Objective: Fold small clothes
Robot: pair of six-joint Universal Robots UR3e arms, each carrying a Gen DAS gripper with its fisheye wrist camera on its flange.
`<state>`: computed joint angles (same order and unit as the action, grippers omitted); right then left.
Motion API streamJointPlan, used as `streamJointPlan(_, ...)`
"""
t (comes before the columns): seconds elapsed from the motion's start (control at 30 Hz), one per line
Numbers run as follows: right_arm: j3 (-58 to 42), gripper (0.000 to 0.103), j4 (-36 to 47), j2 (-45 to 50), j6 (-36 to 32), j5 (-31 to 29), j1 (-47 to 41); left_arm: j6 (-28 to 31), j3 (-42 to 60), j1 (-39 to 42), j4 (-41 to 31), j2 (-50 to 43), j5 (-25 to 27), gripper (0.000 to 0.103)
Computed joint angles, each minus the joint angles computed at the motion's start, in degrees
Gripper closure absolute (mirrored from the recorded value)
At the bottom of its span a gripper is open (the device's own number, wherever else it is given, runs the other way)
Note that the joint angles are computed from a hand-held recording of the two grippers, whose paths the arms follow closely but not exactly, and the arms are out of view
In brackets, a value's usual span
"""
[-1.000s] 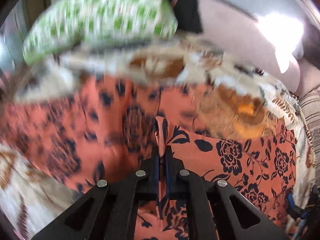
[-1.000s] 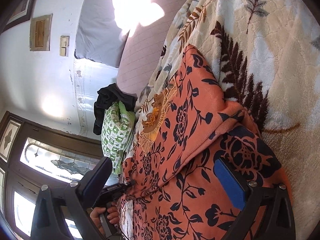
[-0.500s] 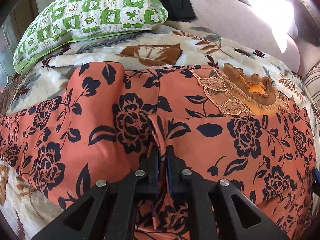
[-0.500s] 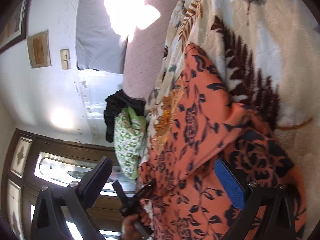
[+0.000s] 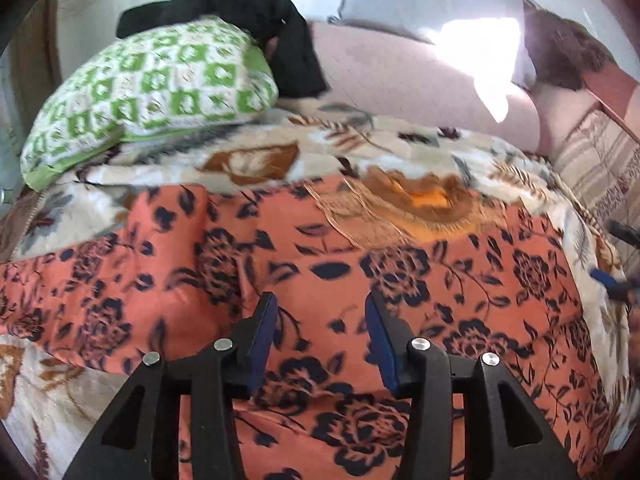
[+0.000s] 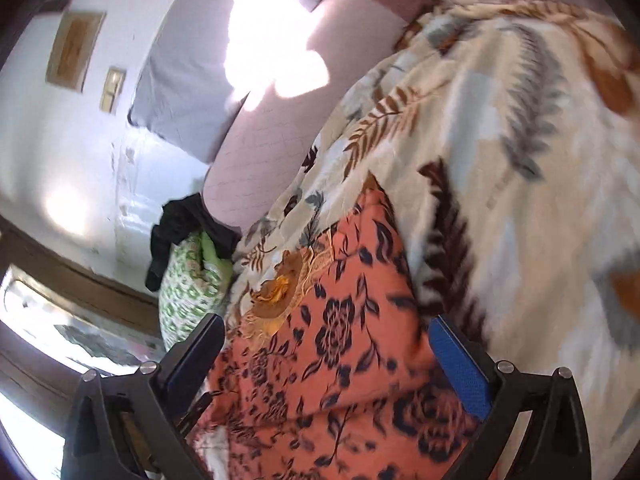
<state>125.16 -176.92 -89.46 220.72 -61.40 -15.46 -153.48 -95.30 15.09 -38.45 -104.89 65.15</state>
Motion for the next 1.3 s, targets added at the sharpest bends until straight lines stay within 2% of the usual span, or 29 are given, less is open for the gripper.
streamJointPlan(0.03,-5.8,0.001,4.5,4.0,-3.5,-2.9,1.7,0.4,-0.6,-0.5,0.2,-0.5,0.6,0.057)
streamJointPlan(0.07,-11.2,0.006,8.9,7.8,-6.6,-5.8,3.0,0.5,-1.0,-1.0,0.9,-1.2,1.1,0.057)
streamJointPlan(0.1,-14.6,0.023,11.7,10.9,-8.1,-7.3,3.4,0.6,-1.5,-1.2,1.4,-1.9,1.5,0.057)
streamJointPlan(0.13,-17.2,0.035,13.5,13.8,-8.4,-6.8,3.1,0.6,-1.7,-1.5,1.3,-2.7,1.8,0.057)
streamJointPlan(0.17,-19.6,0.058,15.0,16.5,-9.0,-6.4,3.0,0.8,-1.5,-1.8,0.8,-3.8,2.3,0.057)
streamJointPlan(0.2,-21.2,0.068,16.1,18.3,-11.1,-6.6,2.9,0.7,-1.8,-2.0,1.1,-4.5,3.0,0.057)
streamJointPlan(0.23,-23.5,0.072,17.9,20.1,-13.6,-7.2,3.3,0.8,-2.8,-1.8,2.5,-4.9,2.9,0.057)
streamJointPlan(0.27,-24.5,0.083,19.1,21.0,-14.3,-9.1,3.5,1.2,-4.0,-1.6,4.2,-4.6,2.4,0.057)
streamJointPlan(0.3,-23.1,0.088,17.4,21.0,-12.6,-9.6,2.5,1.4,-4.2,-1.6,4.3,-4.4,2.5,0.057)
streamJointPlan(0.37,-17.5,0.088,11.6,18.8,-7.2,-11.8,0.5,1.1,-3.4,-1.7,2.6,-4.2,2.6,0.057)
streamJointPlan(0.43,-17.8,0.084,13.5,17.5,-9.2,-12.0,1.3,1.1,-2.3,-1.4,0.8,-4.3,2.4,0.057)
streamJointPlan(0.53,-17.7,0.083,15.4,11.6,-9.5,-19.3,6.3,0.6,-2.1,-0.7,-1.0,-2.9,1.8,0.056)
streamJointPlan(0.57,-16.5,0.082,14.7,9.3,-9.2,-17.8,7.3,0.6,-2.6,0.0,-1.7,-1.9,1.0,0.056)
streamJointPlan(0.6,-15.3,0.076,13.2,7.7,-8.8,-14.6,7.9,0.8,-3.3,0.8,-2.5,-0.6,-0.1,0.056)
streamJointPlan(0.63,-13.9,0.067,11.8,6.5,-8.5,-11.2,8.8,1.4,-4.3,2.0,-3.5,1.3,-1.4,0.056)
streamJointPlan(0.67,-13.4,0.032,12.0,6.2,-9.0,-8.0,9.9,2.4,-5.2,3.2,-4.6,3.1,-2.5,0.056)
streamJointPlan(0.7,-12.9,0.01,11.4,6.8,-9.8,-6.2,11.3,3.2,-5.7,4.6,-6.1,4.7,-3.6,0.056)
streamJointPlan(0.77,-11.8,0.011,13.8,8.1,-10.1,-9.9,13.2,4.8,-6.2,9.2,-11.3,8.1,-7.2,0.053)
streamJointPlan(0.8,-9.3,0.014,13.7,8.7,-7.8,-11.0,12.1,5.3,-5.5,11.8,-14.7,9.1,-9.0,0.049)
streamJointPlan(0.83,-4.4,0.018,8.9,8.0,-4.0,-7.7,9.3,6.3,-4.0,15.6,-19.9,9.8,-11.6,0.049)
streamJointPlan(0.87,-1.3,0.019,4.4,6.0,0.1,-7.7,8.7,7.5,-2.4,19.1,-24.7,9.9,-14.0,0.049)
streamJointPlan(0.9,-0.6,0.018,4.5,3.6,1.2,-9.1,9.6,8.5,-0.7,22.4,-28.6,9.5,-16.0,0.048)
streamJointPlan(0.97,-3.0,0.018,7.3,0.3,-1.2,-14.3,14.6,8.1,2.7,29.5,-32.6,7.0,-19.6,0.042)
streamJointPlan(1.03,-2.5,0.017,7.0,-1.9,-1.3,-15.8,18.8,4.4,7.6,35.5,-34.8,2.0,-22.3,0.039)
streamJointPlan(1.1,0.5,0.017,4.4,-3.3,-0.3,-16.3,22.4,-2.0,14.5,40.3,-35.9,-5.4,-25.2,0.039)
streamJointPlan(1.17,3.0,0.017,2.8,-3.7,2.0,-18.6,26.2,-9.6,22.3,42.6,-34.0,-13.3,-25.5,0.039)
streamJointPlan(1.3,9.0,0.017,-4.9,-1.9,9.2,-22.6,32.6,-18.1,36.1,43.8,-32.8,-25.0,-25.2,0.039)
